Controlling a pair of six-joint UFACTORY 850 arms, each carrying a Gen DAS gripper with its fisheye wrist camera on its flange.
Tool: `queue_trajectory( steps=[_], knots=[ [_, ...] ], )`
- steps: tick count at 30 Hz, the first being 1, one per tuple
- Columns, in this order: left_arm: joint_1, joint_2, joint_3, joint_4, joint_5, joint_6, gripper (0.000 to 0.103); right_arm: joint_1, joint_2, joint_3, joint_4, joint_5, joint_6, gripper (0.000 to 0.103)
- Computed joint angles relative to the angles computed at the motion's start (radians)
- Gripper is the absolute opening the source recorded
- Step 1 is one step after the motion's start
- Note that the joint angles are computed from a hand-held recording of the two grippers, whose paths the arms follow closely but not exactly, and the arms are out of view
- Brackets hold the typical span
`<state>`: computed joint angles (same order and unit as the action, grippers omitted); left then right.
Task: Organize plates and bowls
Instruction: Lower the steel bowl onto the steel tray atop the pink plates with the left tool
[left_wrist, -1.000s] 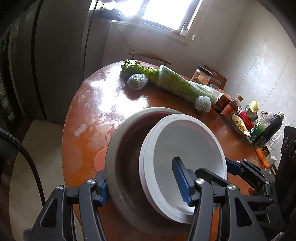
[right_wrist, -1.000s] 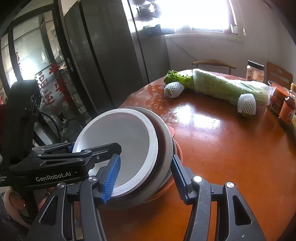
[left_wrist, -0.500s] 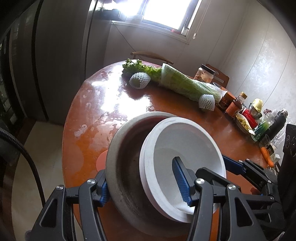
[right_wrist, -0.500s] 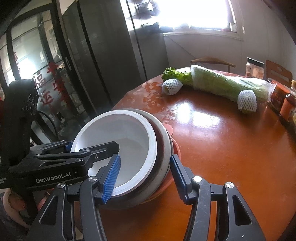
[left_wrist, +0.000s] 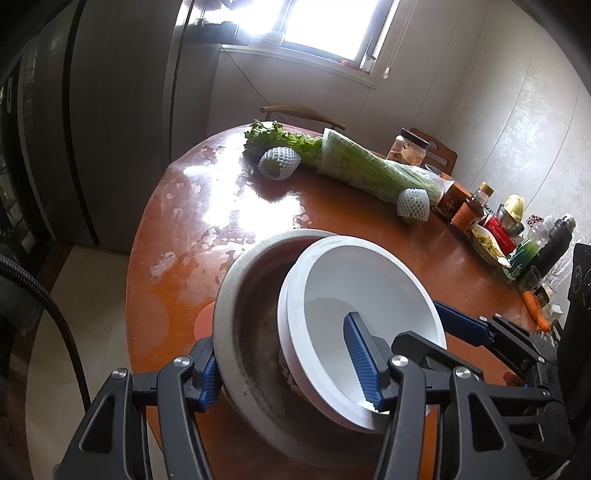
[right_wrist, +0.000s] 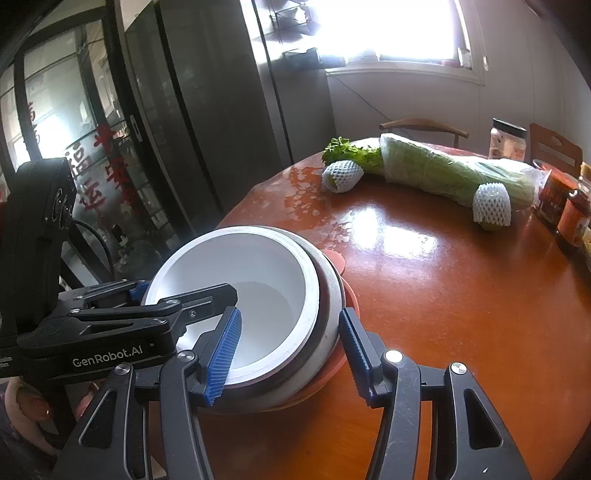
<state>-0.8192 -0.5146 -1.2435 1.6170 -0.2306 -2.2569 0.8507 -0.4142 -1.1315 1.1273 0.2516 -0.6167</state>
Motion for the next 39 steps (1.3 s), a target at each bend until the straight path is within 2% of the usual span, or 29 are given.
queue_trajectory(
  steps=[13,26,34,39],
  knots=[
    [0.003,0.003,0.009,0.023,-0.001,-0.034,0.059,-0.001,0.0,-0.004,0.008,-0.003,-0.014,0.058],
    [0.002,0.032,0.042,-0.028,-0.034,-0.009,0.061,0.0,0.019,0.012,0.006,0.01,0.004,0.058],
    [-0.005,0.067,0.07,-0.001,-0.066,-0.048,0.064,0.005,0.041,0.028,0.005,0.021,0.014,0.065],
    [-0.007,0.079,0.086,0.006,-0.075,-0.084,0.071,0.009,0.053,0.039,0.018,0.035,-0.001,0.069]
  ],
)
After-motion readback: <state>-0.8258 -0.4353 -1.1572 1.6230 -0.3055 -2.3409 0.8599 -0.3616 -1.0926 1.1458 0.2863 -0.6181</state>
